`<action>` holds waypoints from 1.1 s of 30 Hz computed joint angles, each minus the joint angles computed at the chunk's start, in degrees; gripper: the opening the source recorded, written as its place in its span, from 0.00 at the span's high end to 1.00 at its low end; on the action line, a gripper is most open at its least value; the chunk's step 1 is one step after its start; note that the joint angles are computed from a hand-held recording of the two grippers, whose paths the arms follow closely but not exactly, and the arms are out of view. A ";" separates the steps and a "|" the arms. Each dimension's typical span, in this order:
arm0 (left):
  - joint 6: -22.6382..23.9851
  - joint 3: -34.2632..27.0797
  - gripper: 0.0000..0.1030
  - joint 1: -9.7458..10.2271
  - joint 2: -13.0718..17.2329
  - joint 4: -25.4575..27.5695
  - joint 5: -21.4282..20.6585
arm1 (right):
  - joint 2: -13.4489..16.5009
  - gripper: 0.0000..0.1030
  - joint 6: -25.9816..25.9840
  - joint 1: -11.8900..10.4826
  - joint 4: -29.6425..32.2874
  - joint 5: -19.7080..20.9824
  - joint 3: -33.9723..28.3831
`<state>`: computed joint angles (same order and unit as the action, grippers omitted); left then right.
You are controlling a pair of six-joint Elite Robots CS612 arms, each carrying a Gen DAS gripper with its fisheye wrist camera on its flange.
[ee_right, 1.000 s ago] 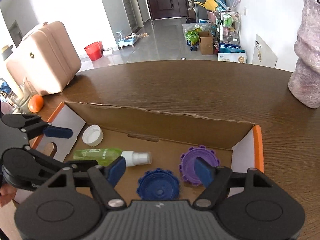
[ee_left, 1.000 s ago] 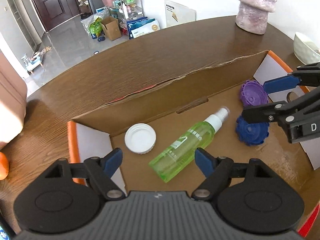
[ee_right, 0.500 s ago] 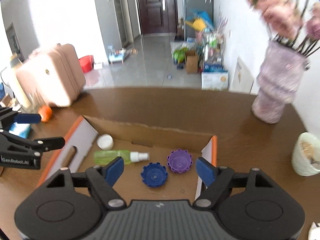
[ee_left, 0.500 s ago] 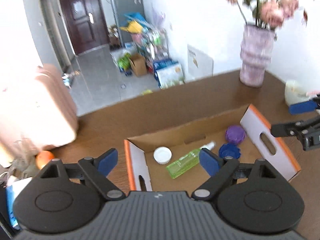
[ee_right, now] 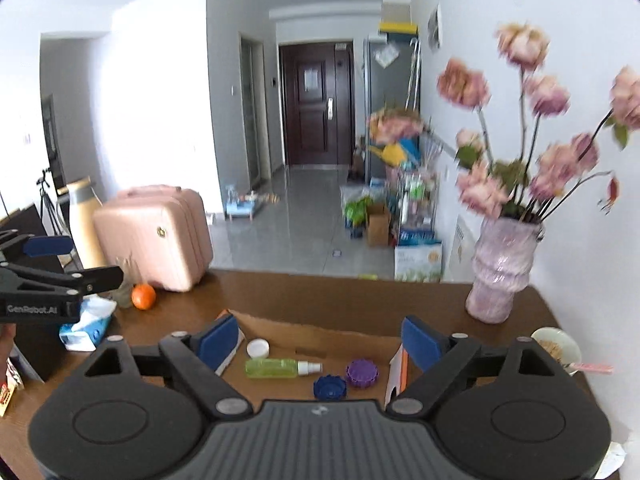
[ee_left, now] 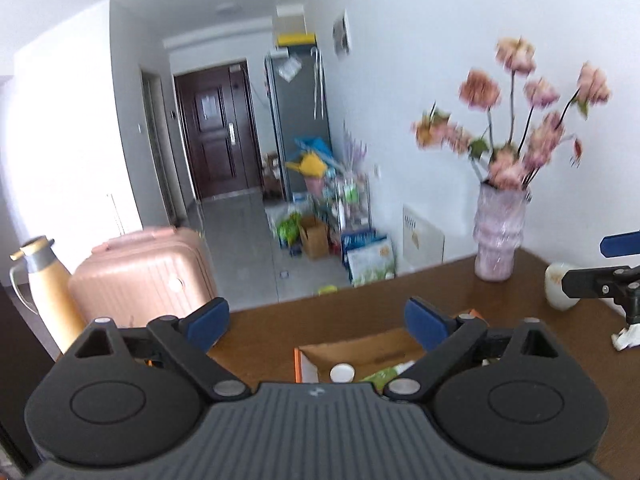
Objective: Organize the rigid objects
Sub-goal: 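Raise both tools away from the box, then move both tools toward the items lying in front of the box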
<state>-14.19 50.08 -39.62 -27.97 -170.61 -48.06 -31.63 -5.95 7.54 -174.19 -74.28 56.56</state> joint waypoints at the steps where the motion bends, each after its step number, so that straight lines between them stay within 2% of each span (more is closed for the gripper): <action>1: 0.60 1.12 0.04 -0.37 -0.49 -2.07 0.73 | -0.78 0.13 0.41 -0.03 -2.27 0.16 1.68; 4: 2.17 4.41 0.02 -1.34 -1.67 -8.50 1.84 | -2.76 0.10 2.33 -0.21 -9.75 0.20 6.37; 8: 4.47 8.28 0.00 -2.37 -2.77 -15.82 2.45 | -3.71 0.02 5.41 -0.48 -19.49 1.07 10.59; 12: 6.08 10.12 0.00 -3.14 -2.76 -20.45 4.19 | -4.37 0.02 7.35 -0.36 -25.27 0.64 13.92; 16: 8.87 11.85 0.00 -4.06 -2.41 -28.67 5.75 | -4.33 0.01 9.26 -0.25 -31.51 -0.05 16.08; 22: 9.38 14.00 0.00 -5.10 -2.89 -31.63 6.71 | -5.21 0.00 8.12 0.11 -33.60 0.03 18.67; 26: 6.72 16.92 0.00 -5.39 -3.93 -31.77 6.25 | -4.56 0.00 8.33 0.16 -37.21 0.34 19.22; 30: 7.47 18.82 0.00 -5.92 -3.66 -34.70 7.59 | -3.78 0.00 6.61 0.10 -41.04 1.38 20.39; 33: 4.65 21.63 0.00 -6.22 -3.92 -36.22 6.87 | -3.20 0.00 6.41 -0.29 -43.66 3.04 21.73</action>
<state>-9.54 71.70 -45.85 -31.89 -206.84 -41.19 -34.83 0.45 7.25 -217.85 -71.24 78.29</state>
